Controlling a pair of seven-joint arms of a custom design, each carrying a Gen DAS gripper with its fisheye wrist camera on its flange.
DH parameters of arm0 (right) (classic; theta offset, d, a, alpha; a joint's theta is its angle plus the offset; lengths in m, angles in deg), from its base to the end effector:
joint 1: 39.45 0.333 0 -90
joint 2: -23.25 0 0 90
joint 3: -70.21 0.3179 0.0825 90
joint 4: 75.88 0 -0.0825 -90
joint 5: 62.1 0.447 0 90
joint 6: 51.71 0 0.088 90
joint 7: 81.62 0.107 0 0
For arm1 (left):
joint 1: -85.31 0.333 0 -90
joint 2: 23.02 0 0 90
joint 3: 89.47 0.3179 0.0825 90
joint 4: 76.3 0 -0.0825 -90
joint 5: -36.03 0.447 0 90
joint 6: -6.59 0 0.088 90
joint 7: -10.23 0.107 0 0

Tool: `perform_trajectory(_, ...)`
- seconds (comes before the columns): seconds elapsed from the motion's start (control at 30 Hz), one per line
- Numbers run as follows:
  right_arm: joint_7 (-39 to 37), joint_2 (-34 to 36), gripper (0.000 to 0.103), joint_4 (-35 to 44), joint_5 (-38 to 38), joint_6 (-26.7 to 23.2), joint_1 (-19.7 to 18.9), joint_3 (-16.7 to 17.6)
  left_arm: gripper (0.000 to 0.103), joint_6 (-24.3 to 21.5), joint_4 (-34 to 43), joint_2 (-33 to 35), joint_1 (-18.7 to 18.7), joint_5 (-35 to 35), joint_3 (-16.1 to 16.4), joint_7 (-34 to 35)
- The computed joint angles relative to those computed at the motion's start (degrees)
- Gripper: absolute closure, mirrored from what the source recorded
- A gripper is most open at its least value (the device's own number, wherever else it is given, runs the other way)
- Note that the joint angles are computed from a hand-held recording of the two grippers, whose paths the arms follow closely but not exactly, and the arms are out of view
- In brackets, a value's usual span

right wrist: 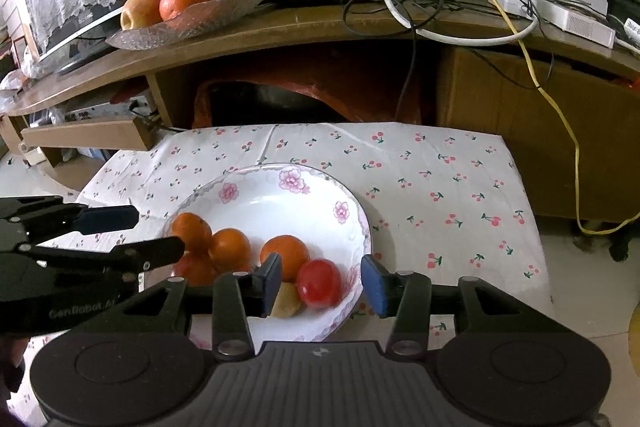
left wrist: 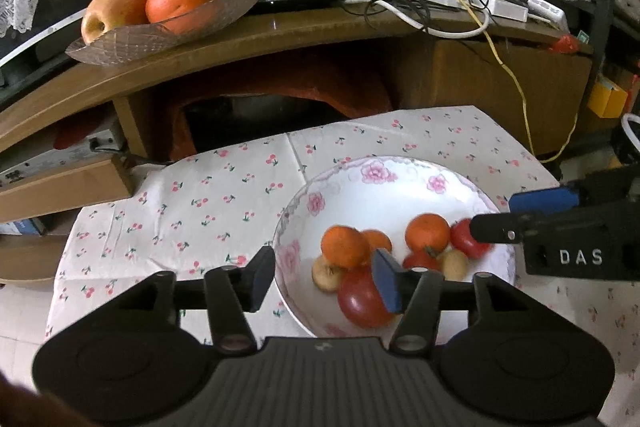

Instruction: Organize fruits

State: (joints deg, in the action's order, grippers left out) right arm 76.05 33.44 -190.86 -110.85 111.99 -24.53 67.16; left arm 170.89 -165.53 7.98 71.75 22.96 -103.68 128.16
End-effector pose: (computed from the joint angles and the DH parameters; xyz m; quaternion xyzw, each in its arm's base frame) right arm 0.6520 0.1801 0.3970 -0.5750 0.7214 -0.2703 0.2757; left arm 0.7279 -0.3282 0.4010 -0.3916 0.8315 -0.3509 0.1793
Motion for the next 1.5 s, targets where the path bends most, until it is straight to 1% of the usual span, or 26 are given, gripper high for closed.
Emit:
perform_trajectory(0.17, 1.06, -1.74, 0.056, -1.58, -1.16, -1.09, 0.18, 0.29, 0.031, 1.81, -4.38, -3.02, -0.21, 0.08, 0.44, -1.09)
perform_trajectory(0.3, 2.09, -3.57, 0.056, -3.40, -1.70, -1.65, -0.08, 1.05, 0.029, 2.32, -7.85, -5.65, 0.57, -0.91, -0.15, -1.40)
perform_trajectory(0.4, 4.62, -5.39, 0.056, -5.09, -3.41, -1.74, -0.19, 1.69, 0.027, 2.60, -10.37, -7.76, 1.43, -2.40, -0.90, -1.29)
perform_trajectory(0.57, 9.88, -8.00, 0.053, -7.26, -7.07, -2.50, -0.49, 3.27, 0.022, 4.71, -15.03, -11.39, 1.80, -3.53, -1.10, -1.11)
perform_trajectory(0.67, 11.89, -9.49, 0.053, -8.78, -7.79, -2.97, -0.75, 4.29, 0.016, 6.10, -17.92, -13.52, 1.95, -4.17, -1.25, -0.69)
perform_trajectory(0.73, 13.20, -10.56, 0.053, -9.81, -7.99, -3.41, -0.88, 5.00, 0.015, 6.49, -19.43, -14.63, 1.88, -4.34, -1.18, -0.59)
perform_trajectory(0.8, 14.45, -11.58, 0.053, -10.72, -8.54, -3.97, -0.98, 5.73, 0.013, 6.71, -20.75, -15.61, 1.27, -3.68, -0.52, -1.22)
perform_trajectory(0.93, 16.01, -13.36, 0.053, -12.56, -8.35, -5.35, -0.98, 7.10, 0.007, 7.91, -23.53, -17.61, -1.03, 0.22, 2.13, -5.21)
perform_trajectory(1.0, 16.18, -14.08, 0.053, -13.43, -7.78, -5.79, -0.95, 7.65, 0.001, 8.35, -24.59, -18.48, -1.40, 1.47, 2.62, -6.87)
perform_trajectory(1.03, 16.31, -14.44, 0.053, -13.85, -7.56, -6.07, -0.89, 7.94, 0.000, 8.61, -25.11, -18.90, -1.31, 1.68, 2.54, -7.30)
perform_trajectory(1.2, 17.70, -16.23, 0.053, -15.66, -7.15, -7.14, -0.85, 9.12, 0.000, 9.25, -27.00, -20.53, -1.66, 3.85, 3.13, -10.26)
perform_trajectory(1.27, 18.55, -16.84, 0.053, -16.17, -7.31, -7.58, -0.91, 9.55, 0.000, 8.62, -27.56, -21.17, -0.16, 1.58, 1.53, -8.93)
perform_trajectory(1.33, 19.53, -17.43, 0.053, -16.63, -7.72, -8.13, -0.91, 10.01, 0.000, 7.88, -28.09, -21.87, 1.41, -2.16, -0.18, -6.69)
perform_trajectory(1.4, 20.26, -17.92, 0.053, -17.01, -7.90, -8.47, -0.86, 10.39, 0.000, 7.52, -28.68, -22.51, 1.78, -4.10, -0.53, -5.75)
perform_trajectory(1.5, 21.09, -18.62, 0.053, -17.56, -8.28, -9.05, -0.69, 10.96, 0.000, 8.46, -30.29, -23.71, 1.37, -4.31, -0.02, -5.82)
